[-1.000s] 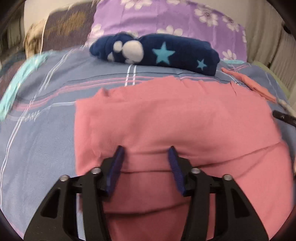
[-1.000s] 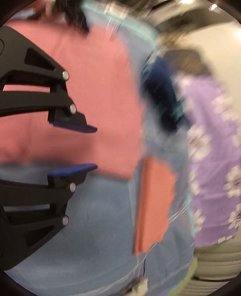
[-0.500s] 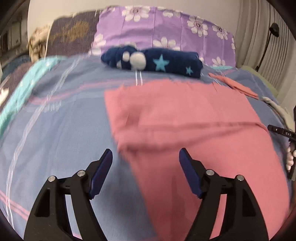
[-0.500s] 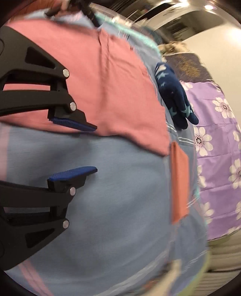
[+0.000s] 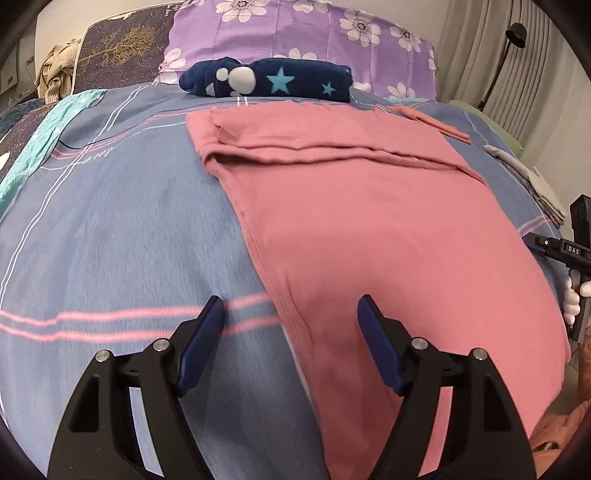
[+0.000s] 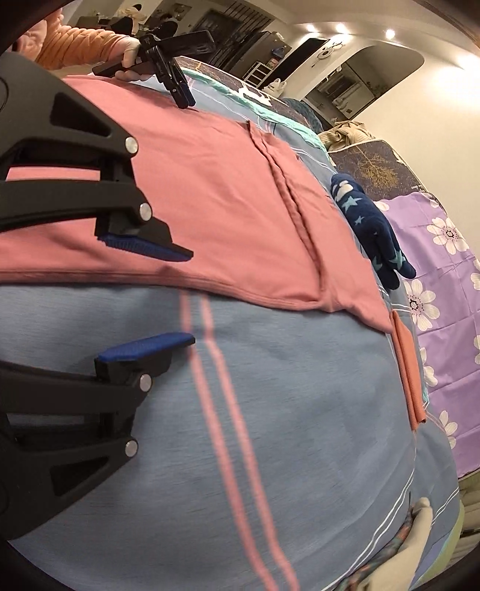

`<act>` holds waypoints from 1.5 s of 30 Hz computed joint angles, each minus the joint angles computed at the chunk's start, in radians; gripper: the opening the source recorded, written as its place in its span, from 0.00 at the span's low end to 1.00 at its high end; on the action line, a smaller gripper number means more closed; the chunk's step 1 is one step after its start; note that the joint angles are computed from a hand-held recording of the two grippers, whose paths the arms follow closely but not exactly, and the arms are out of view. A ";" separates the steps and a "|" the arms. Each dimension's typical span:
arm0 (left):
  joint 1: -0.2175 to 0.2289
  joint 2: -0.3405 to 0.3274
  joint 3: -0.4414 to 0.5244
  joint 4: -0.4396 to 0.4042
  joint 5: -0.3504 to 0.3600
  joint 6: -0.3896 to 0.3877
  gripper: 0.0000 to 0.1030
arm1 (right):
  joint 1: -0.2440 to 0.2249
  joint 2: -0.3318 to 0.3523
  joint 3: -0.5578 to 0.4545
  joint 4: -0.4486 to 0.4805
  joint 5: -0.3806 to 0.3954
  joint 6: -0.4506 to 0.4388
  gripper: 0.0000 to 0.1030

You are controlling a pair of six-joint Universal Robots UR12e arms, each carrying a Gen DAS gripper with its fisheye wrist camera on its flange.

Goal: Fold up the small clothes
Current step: 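Smooth the folded pink shirt strip with both grippers, then grasp the hem end of the pink strip with both grippers and lift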

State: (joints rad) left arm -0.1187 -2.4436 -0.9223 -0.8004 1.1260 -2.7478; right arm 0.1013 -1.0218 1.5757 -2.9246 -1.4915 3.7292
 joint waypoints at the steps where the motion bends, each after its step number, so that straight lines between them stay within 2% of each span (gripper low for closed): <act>1: 0.001 0.014 -0.026 0.010 0.002 0.009 0.73 | 0.003 -0.006 0.011 -0.006 -0.001 0.001 0.39; 5: 0.000 0.061 -0.116 0.069 0.024 0.036 0.73 | 0.017 -0.031 0.062 -0.046 -0.008 0.013 0.39; 12: 0.012 0.131 -0.250 0.147 0.014 0.044 0.73 | 0.039 -0.072 0.134 -0.087 -0.009 0.006 0.40; 21: 0.023 0.183 -0.346 0.204 0.006 0.044 0.73 | 0.056 -0.101 0.177 -0.096 -0.007 0.009 0.40; 24: 0.033 0.199 -0.376 0.214 -0.025 0.041 0.73 | 0.057 -0.110 0.193 -0.102 0.009 0.019 0.40; 27: 0.053 0.218 -0.410 0.209 -0.098 0.038 0.73 | 0.055 -0.125 0.213 -0.101 0.037 0.022 0.40; 30: 0.098 0.245 -0.458 0.142 -0.282 0.071 0.73 | 0.057 -0.145 0.238 -0.095 0.055 -0.004 0.40; 32: 0.114 0.258 -0.477 0.092 -0.337 0.102 0.73 | 0.057 -0.156 0.251 -0.091 0.070 -0.020 0.40; 36: 0.117 0.274 -0.492 0.033 -0.345 0.150 0.73 | 0.053 -0.163 0.245 -0.046 0.096 -0.045 0.40; 41: 0.112 0.288 -0.475 -0.087 -0.307 0.248 0.72 | 0.041 -0.181 0.243 0.037 0.164 -0.071 0.40; 44: 0.115 0.271 -0.446 -0.146 -0.323 0.293 0.72 | 0.026 -0.171 0.246 0.010 0.222 -0.068 0.44; 45: 0.115 0.262 -0.433 -0.155 -0.337 0.296 0.72 | 0.018 -0.162 0.248 -0.024 0.255 -0.056 0.49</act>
State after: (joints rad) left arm -0.0041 -2.1820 -1.3557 -0.9554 0.7895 -2.4523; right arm 0.1188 -1.1839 1.8235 -2.9482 -1.2369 3.6731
